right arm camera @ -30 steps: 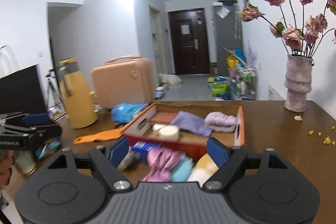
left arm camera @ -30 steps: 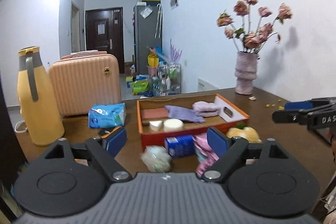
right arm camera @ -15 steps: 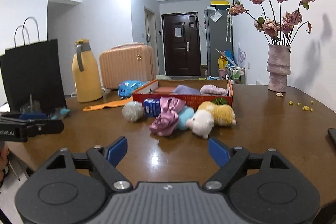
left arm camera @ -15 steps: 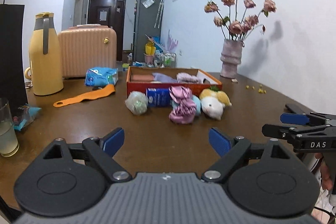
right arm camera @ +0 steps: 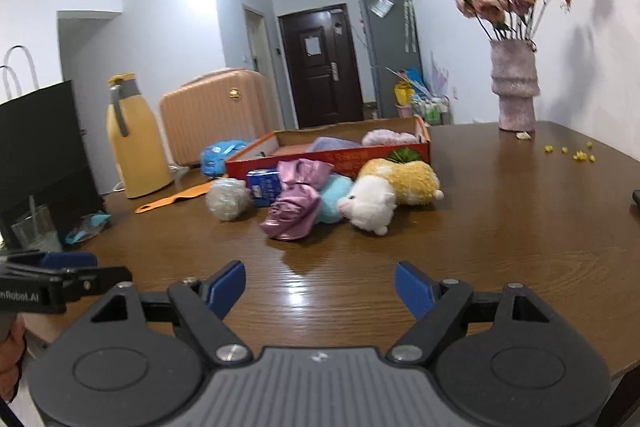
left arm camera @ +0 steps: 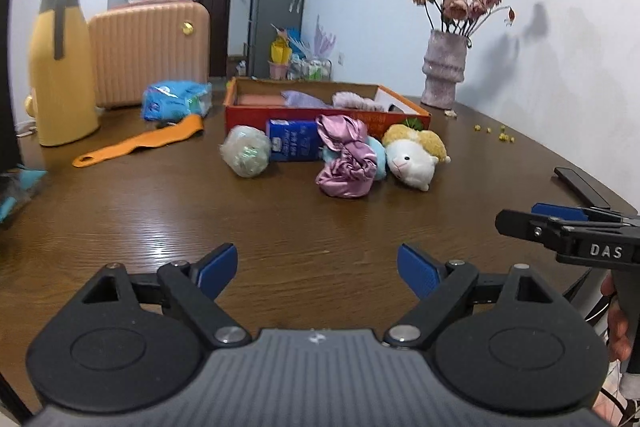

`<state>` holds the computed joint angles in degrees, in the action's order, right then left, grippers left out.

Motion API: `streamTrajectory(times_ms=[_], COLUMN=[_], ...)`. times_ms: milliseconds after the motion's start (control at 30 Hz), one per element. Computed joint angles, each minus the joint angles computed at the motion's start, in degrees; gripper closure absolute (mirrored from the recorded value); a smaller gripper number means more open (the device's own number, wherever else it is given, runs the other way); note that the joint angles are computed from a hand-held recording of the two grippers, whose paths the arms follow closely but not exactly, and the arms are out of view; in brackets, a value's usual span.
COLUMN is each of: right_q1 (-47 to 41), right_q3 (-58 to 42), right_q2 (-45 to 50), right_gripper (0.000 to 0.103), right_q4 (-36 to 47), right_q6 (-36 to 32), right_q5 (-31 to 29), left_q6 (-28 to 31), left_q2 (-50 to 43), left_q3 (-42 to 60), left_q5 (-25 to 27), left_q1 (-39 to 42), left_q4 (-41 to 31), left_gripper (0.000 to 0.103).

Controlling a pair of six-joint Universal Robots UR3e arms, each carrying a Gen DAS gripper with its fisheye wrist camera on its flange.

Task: Organize soft objects
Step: 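Grasp the white-and-yellow sheep plush with both grippers together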

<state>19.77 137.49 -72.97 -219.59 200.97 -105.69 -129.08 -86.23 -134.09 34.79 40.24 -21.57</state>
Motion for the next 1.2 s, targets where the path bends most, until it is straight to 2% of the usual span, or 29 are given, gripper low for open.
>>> streamTrajectory(times_ms=[100,167,233,400,500,633,667,733,767,800,933,1100,1167,1200], right_q1=[-4.3,-8.0,-12.3,-24.0,-30.1,-33.8,-34.3,-34.9,-35.2,-35.8,-37.8,-38.9,-38.4,-39.3], right_q3=[-0.3,-0.5,-1.3,-7.1,-16.9,-33.8,-37.8,-44.4,-47.2,-48.4,-41.3,-21.3,-12.0,-6.9], right_q2=[0.6,0.9,1.2,3.0,8.3,16.7,18.8,21.9,23.2,24.2,22.5,13.7,9.4,6.8], right_gripper=[0.025,0.025,0.025,0.025,0.025,0.026,0.028,0.041,0.049,0.051,0.064,0.067,0.07,0.072], right_q4=[0.2,-0.1,0.4,4.4,9.1,19.9,22.7,29.7,33.2,34.2,27.8,15.8,10.1,8.0], right_q6=[-0.7,-2.0,-3.2,-6.2,-6.1,-5.8,-5.4,-5.3,-4.6,-3.8,-1.6,0.5,1.4,1.2], right_q5=[2.1,4.3,7.0,18.1,27.0,34.0,35.3,37.1,37.6,39.3,42.8,43.9,43.7,45.5], left_q6=[-6.3,-12.9,-17.2,-28.2,-35.5,-40.6,-41.7,-42.8,-43.3,-43.8,-41.4,-32.8,-29.9,-29.7], left_q2=[-7.5,-12.8,-17.8,-30.7,-40.0,-48.2,-49.6,-51.9,-52.5,-52.5,-48.8,-37.7,-32.4,-30.5], left_q3=[5.2,9.3,14.7,33.5,47.4,60.7,62.6,66.5,67.5,67.4,62.4,47.7,39.8,36.9], left_q5=[2.7,7.2,9.6,13.3,17.5,20.1,20.9,21.5,20.9,20.5,18.6,12.8,10.8,10.3], left_q1=[-6.9,-13.0,-18.4,-30.0,-35.9,-39.3,-39.8,-40.4,-40.3,-40.1,-38.5,-33.8,-30.7,-29.2], left_q4=[7.0,13.3,15.5,11.2,6.4,1.5,1.4,-0.3,-1.0,-1.2,-2.0,-6.7,-5.4,-3.8], left_gripper=[0.016,0.026,0.028,0.03,0.031,0.035,0.039,0.048,0.049,0.05,0.051,0.051,0.051,0.05])
